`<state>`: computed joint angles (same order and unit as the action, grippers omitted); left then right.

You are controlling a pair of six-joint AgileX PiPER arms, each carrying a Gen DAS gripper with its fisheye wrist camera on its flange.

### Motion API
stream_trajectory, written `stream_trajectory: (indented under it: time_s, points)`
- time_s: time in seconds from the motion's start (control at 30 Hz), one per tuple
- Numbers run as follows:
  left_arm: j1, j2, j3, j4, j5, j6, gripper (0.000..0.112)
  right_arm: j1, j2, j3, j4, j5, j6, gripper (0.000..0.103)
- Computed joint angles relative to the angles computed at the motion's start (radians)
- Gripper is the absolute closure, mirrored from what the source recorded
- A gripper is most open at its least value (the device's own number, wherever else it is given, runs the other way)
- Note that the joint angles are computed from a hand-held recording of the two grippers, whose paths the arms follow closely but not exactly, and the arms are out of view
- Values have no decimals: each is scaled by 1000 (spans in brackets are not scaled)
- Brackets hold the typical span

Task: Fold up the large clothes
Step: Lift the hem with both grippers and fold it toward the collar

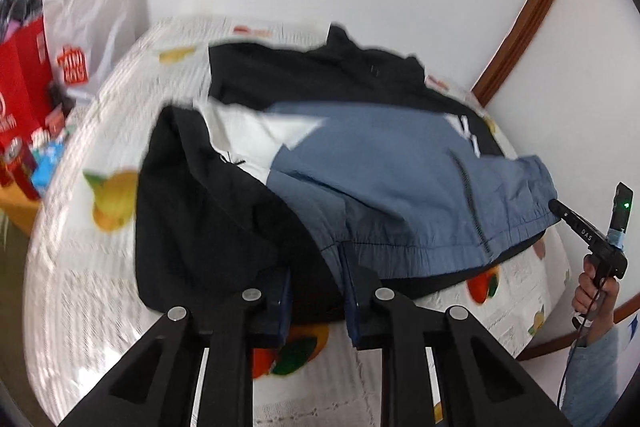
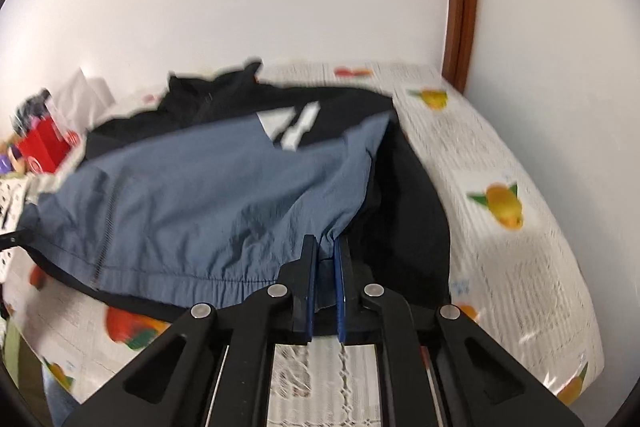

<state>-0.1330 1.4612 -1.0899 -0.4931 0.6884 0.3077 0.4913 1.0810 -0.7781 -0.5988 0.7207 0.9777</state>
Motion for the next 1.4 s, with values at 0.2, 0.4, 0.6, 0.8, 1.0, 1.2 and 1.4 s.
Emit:
stream_trajectory:
  time_s: [0.2,0.4,0.6,0.8,1.0,1.2,1.4]
  points:
    - [-5,63,-161,56,15,-45,94,-70,38,-98,25,-47,-60,96]
    - [-31,204,-357,131,23,-115,94,-192,136,-193,133,-139,-168,96]
    - [-31,359,-528,151,67,-160,94,-270,279,-300,229,-192,-262,96]
    - [-1,506,-693,124,126,-144,91,-315,432,-398,277,-224,-321,96]
    - [12,643,-863,112,201,-133,90,-345,571,-487,289,-238,-328,94]
    - [14,728,-995,113,275,-163,79,-373,622,-560,368,-210,-400,85]
    - [37,535,-729,-95,110,96,45,-341,463,-459,349,-268,-468,49]
